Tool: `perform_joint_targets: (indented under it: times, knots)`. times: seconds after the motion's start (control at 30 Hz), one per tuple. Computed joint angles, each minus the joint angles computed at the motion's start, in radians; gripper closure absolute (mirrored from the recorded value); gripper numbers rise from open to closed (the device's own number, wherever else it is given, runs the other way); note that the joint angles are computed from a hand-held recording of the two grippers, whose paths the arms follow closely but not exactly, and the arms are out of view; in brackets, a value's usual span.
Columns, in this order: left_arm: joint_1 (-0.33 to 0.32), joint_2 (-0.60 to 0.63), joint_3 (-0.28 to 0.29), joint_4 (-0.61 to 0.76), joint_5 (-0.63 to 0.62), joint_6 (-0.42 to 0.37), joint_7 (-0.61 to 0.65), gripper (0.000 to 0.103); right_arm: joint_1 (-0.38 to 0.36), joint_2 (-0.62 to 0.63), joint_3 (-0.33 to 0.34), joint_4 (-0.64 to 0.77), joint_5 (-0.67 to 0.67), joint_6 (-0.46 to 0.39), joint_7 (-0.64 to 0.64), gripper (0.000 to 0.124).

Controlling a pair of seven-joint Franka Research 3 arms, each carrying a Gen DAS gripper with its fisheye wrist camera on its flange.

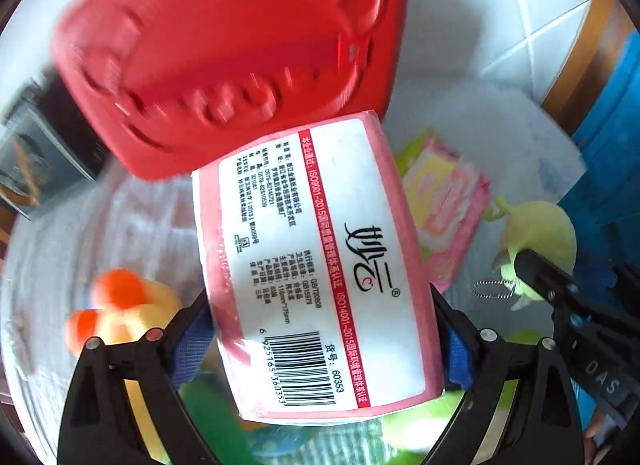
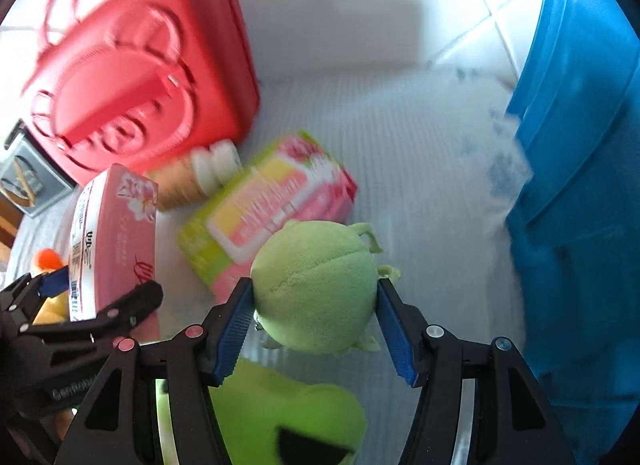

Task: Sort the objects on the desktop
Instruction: 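Lift the frog ball and pink-white box and carry both over the blue crate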

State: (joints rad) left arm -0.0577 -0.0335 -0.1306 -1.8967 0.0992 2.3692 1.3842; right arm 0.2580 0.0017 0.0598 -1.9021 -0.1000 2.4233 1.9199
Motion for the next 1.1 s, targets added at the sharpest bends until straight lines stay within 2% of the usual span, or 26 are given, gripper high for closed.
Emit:
perform_joint_targets:
  times: [0.17, 0.27, 0.37, 0.47, 0.6, 0.73, 0.87, 0.97, 1.1]
  knots:
    - [0.008, -0.199, -0.003, -0.129, 0.128, 0.084, -0.071, 0.008, 0.002, -0.12, 0.029, -0.048, -0.103, 0.076, 0.074, 0.064]
    - [0.017, -0.33, 0.0, -0.196, 0.175, 0.106, -0.101, 0.008, -0.015, -0.221, 0.073, -0.095, -0.178, 0.126, 0.145, 0.064]
    - [0.018, -0.461, -0.003, -0.258, 0.198, 0.113, -0.133, 0.008, -0.029, -0.329, 0.112, -0.135, -0.185, 0.157, 0.168, 0.064]
    - [-0.004, -0.575, 0.019, -0.294, 0.182, 0.093, -0.12, 0.008, -0.049, -0.451, 0.153, -0.181, -0.175, 0.179, 0.174, 0.064]
    - [-0.033, -0.71, 0.043, -0.335, 0.148, 0.056, -0.098, 0.008, -0.087, -0.626, 0.22, -0.234, -0.159, 0.169, 0.183, 0.064]
    - [-0.083, -0.845, 0.051, -0.388, 0.097, 0.015, -0.085, 0.008, -0.131, -0.803, 0.277, -0.276, -0.126, 0.11, 0.197, 0.064]
    - [-0.146, -0.952, 0.047, -0.428, 0.055, -0.035, -0.072, 0.008, -0.174, -0.973, 0.312, -0.303, -0.099, 0.009, 0.199, 0.064]
    - [-0.194, -1.009, 0.035, -0.441, 0.021, -0.073, -0.071, 0.008, -0.196, -1.074, 0.319, -0.302, -0.077, -0.092, 0.183, 0.064]
    - [-0.234, -1.054, -0.013, -0.419, 0.001, -0.113, -0.1, 0.008, -0.227, -1.208, 0.304, -0.327, -0.059, -0.195, 0.153, 0.064]
